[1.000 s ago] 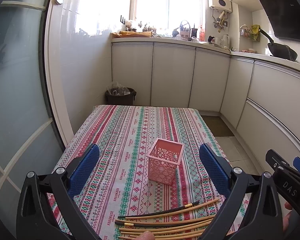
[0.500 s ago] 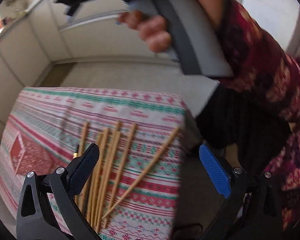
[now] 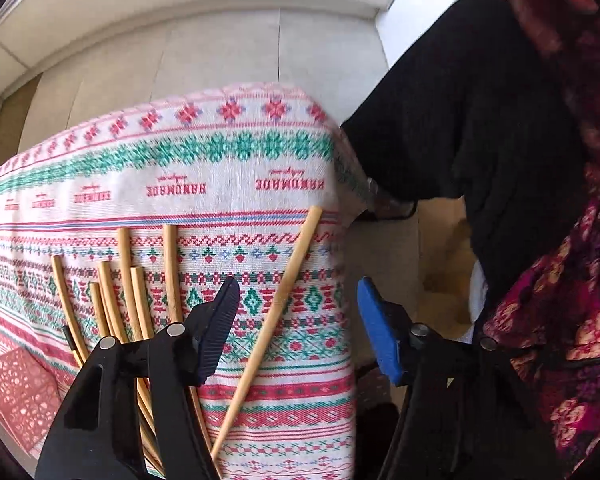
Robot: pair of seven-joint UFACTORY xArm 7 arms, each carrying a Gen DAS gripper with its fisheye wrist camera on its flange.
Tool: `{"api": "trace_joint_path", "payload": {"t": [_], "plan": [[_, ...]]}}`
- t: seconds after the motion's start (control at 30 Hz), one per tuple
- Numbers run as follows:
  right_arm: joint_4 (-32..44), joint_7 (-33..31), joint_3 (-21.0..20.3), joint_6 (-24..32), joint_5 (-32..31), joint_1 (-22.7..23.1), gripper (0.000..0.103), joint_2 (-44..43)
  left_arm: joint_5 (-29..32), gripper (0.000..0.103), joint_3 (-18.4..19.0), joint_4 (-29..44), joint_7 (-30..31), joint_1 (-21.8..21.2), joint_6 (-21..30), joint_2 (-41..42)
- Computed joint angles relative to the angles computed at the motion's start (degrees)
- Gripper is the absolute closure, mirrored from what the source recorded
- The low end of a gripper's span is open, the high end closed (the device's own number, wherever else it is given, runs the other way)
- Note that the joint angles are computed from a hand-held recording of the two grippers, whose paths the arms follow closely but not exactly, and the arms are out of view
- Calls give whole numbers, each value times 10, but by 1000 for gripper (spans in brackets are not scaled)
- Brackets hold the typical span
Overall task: Organize utensils
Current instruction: 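Grasp a bamboo chopstick from the pile with the left tool and lift it, then grasp another bamboo chopstick with the right tool while the left tool holds its chopstick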
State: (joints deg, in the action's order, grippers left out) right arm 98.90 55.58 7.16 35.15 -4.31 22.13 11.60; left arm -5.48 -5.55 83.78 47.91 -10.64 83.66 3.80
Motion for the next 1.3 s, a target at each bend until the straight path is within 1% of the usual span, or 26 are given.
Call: {"api": "trace_joint_path", "payload": {"t": [0.03, 0.1, 0.13, 0.2, 0.33, 0.43, 0.47, 0.53, 0.6, 0.63, 0.67, 0.7, 0.77, 0.8, 0.87, 0.93, 0.97, 1.0, 1.07, 1.1, 1.13, 1.17, 1.2, 1.23, 1.27, 1.3], "plan": [[-4, -1, 0, -4, 8, -3, 7, -2, 9, 58, 0, 1, 1, -1, 1, 6], [-7, -1, 0, -7, 13, -6, 7, -3, 20, 69, -2, -10, 10, -3, -14, 6], [-8, -1, 0, -7, 13, -6, 7, -4, 28, 79, -1, -12, 8, -3, -17, 6], [-5, -2, 0, -3, 10, -6, 7, -2, 43, 90, -1, -25, 6, -4, -37, -2], [5, -10, 2, 14, 13, -4, 7, 7, 21, 97, 8, -33, -11, 7, -60, -12], [21, -50, 15, 37, 51, -11, 7, 21, 6, 97, 16, -88, -37, 19, -113, -57], [32, -73, 23, 52, 74, -14, 7, 30, -3, 97, 19, -105, -48, 23, -131, -72], [43, -128, 45, 75, 152, -27, 7, 47, -43, 97, 34, -131, -68, 36, -167, -103], [49, -183, 68, 111, 244, -41, 7, 64, -95, 97, 56, -154, -87, 55, -207, -144], [50, -199, 87, 129, 267, -52, 7, 70, -127, 97, 69, -172, -94, 63, -233, -169], [56, -204, 86, 150, 266, -44, 7, 76, -167, 97, 86, -188, -97, 70, -259, -196], [76, -209, 62, 181, 240, -13, 7, 84, -209, 97, 103, -208, -94, 74, -287, -224], [118, -227, 54, 234, 155, 30, 7, 102, -292, 97, 144, -234, -84, 76, -334, -271], [130, -247, 56, 254, 138, 45, 7, 107, -324, 97, 155, -261, -81, 76, -362, -304], [127, -305, 73, 289, 155, 56, 7, 105, -361, 97, 178, -276, -74, 69, -405, -337], [125, -342, 87, 341, 189, 64, 8, 106, -379, 97, 196, -271, -69, 57, -432, -350], [122, -346, 88, 361, 197, 71, 11, 106, -390, 97, 208, -273, -59, 48, -441, -359], [133, -353, 87, 380, 189, 84, 14, 113, -403, 97, 221, -278, -50, 39, -449, -370], [170, -378, 81, 399, 151, 116, 15, 137, -420, 97, 244, -274, -41, 28, -460, -377], [191, -389, 74, 406, 120, 137, 15, 149, -421, 97, 245, -272, -48, 27, -468, -378], [214, -413, 64, 410, 66, 166, 15, 160, -421, 97, 246, -277, -52, 28, -476, -384], [218, -453, 63, 396, 7, 188, 15, 162, -417, 97, 248, -279, -57, 29, -479, -392], [207, -508, 50, 372, -31, 209, 15, 154, -407, 96, 243, -283, -69, 34, -480, -405], [197, -568, 47, 354, -45, 223, 15, 148, -398, 96, 240, -290, -75, 37, -490, -415], [205, -617, 68, 360, -35, 214, 15, 155, -384, 96, 235, -284, -90, 41, -493, -418], [233, -661, 91, 390, 0, 200, 15, 174, -378, 96, 238, -288, -96, 37, -497, -425]]}}
